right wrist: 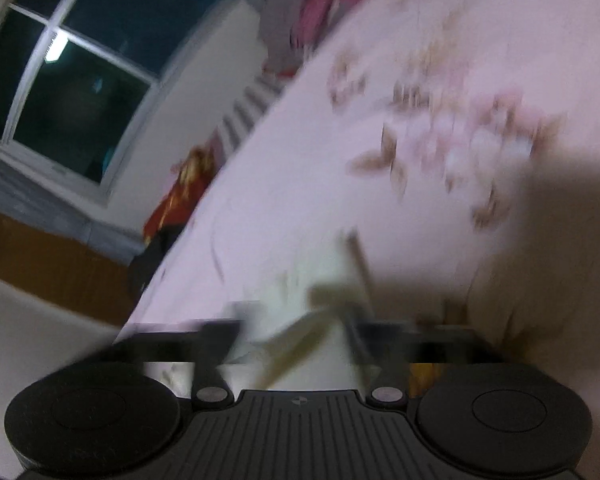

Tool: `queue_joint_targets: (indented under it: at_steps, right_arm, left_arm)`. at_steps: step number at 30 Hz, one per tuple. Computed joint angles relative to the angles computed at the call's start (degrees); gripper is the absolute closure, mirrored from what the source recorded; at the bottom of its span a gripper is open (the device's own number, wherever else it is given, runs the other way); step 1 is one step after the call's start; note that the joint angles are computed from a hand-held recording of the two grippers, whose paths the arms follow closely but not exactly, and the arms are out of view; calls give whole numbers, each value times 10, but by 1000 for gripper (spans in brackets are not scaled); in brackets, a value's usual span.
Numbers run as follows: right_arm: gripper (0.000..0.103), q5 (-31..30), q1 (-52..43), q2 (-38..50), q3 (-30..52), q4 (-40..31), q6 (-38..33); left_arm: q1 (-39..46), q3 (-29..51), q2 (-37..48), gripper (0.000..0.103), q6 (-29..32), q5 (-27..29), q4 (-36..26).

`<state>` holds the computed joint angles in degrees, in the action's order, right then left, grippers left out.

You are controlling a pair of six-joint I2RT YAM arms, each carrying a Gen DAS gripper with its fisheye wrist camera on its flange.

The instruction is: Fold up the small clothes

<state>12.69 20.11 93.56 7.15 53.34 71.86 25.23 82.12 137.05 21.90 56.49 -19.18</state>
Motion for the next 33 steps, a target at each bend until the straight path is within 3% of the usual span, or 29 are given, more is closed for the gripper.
queue_joint_targets:
  at_steps: [3,7,8,9,10,11,13,16,19,21,23,26,28,29,31,33]
  right_arm:
    - [25,-13,-4,-4,-2,3,-32]
    - [56,-3,24,-31,67,-151,-131]
    - [60,4,35,-27,82,-175,-154]
    - [63,13,48,-18,103,-206,-170]
    - [64,22,58,-4,129,-241,-187]
    - [67,34,71,1,147,-266,-201]
    - [89,44,82,26,177,-291,-233]
    - [101,62,94,50,205,-312,-266]
    - [101,128,118,64,219,-328,-287]
    - [101,170,131,87,235,-338,-297]
    - [101,167,132,110,250,-347,-284]
    - [101,165,129,130,269,-362,-267]
    - [99,168,130,130,280,-385,-251]
    - [90,176,132,126,287,-400,-241]
    - [23,218,144,109,291,-432,-211]
    - [21,252,162,92,276,-413,-207]
  left_arm:
    - [-11,24,12,44,34,-22,-36]
    - [-34,-14,-8,56,83,-78,15]
    - [-39,-30,-17,59,87,-91,36]
    - [-42,-41,-24,67,91,-99,48]
    - [-43,-50,-28,88,99,-103,56]
    - [-44,-51,-28,98,110,-105,51]
    - [-42,-50,-23,99,117,-102,52]
    - [-30,-67,-30,102,111,-76,82]
    - [-20,-61,-27,102,83,-46,92]
    - [-28,-56,-22,102,77,-59,103]
    - [-43,-36,-6,102,90,-89,81]
    - [-51,-59,-12,99,95,-106,118]
    - [-55,-71,-23,97,97,-118,128]
    - [-57,-76,-27,97,101,-122,131]
    - [-60,-87,-36,73,115,-120,132]
    - [-67,-115,-57,60,131,-129,150]
